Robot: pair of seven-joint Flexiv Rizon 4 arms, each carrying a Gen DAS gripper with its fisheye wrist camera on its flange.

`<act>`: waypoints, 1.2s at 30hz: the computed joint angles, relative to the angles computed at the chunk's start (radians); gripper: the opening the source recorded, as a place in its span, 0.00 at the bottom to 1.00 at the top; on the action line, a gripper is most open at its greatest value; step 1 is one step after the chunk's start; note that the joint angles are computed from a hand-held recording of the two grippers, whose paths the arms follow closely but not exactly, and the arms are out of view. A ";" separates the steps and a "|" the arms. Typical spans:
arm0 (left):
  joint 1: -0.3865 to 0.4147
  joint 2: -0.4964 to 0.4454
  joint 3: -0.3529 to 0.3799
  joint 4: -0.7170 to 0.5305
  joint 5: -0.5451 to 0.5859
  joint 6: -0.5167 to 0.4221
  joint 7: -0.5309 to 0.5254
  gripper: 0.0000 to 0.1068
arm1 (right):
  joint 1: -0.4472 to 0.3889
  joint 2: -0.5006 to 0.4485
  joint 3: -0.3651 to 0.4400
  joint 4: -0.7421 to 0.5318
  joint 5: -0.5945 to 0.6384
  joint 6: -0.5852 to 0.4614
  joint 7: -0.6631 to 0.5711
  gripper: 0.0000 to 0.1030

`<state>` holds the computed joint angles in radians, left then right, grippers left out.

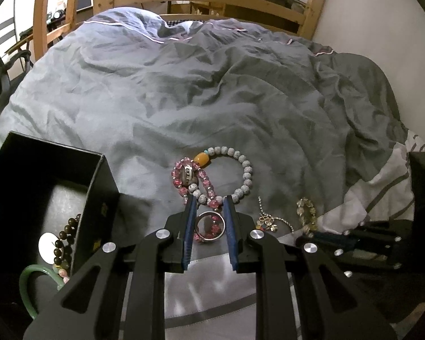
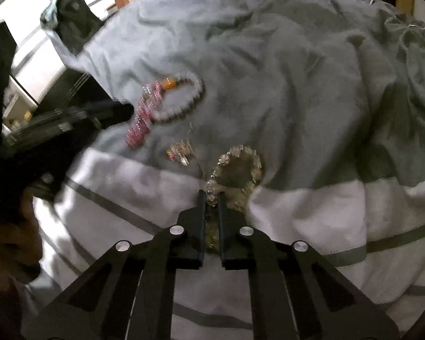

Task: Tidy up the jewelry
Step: 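Carry the ring to the box with left tool while right tool carries gold bracelet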

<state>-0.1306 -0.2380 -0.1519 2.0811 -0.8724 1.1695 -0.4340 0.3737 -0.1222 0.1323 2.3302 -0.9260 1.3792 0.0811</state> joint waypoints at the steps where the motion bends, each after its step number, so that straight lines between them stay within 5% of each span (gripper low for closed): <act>1: 0.002 0.002 0.000 -0.001 -0.004 -0.004 0.001 0.18 | -0.004 0.016 -0.027 0.013 -0.091 0.025 0.069 0.08; 3: 0.000 0.013 0.000 0.004 -0.013 0.000 0.009 0.18 | -0.033 0.037 -0.063 0.012 -0.290 0.061 0.230 0.08; 10: -0.017 0.086 0.018 0.048 -0.090 0.007 0.054 0.18 | -0.134 0.088 -0.018 -0.011 -0.539 0.051 0.431 0.08; 22: -0.053 0.255 0.119 0.136 -0.115 -0.048 0.110 0.18 | -0.114 0.211 0.085 -0.017 -0.385 -0.064 0.309 0.08; 36: 0.005 0.275 0.174 0.096 -0.088 -0.086 0.084 0.18 | -0.027 0.139 0.104 -0.161 -0.299 -0.152 0.220 0.08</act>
<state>-0.1259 0.0369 0.0220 2.1773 -0.9606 1.0835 -0.3502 0.3467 0.0164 0.2365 2.1691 -1.2250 1.2268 0.3009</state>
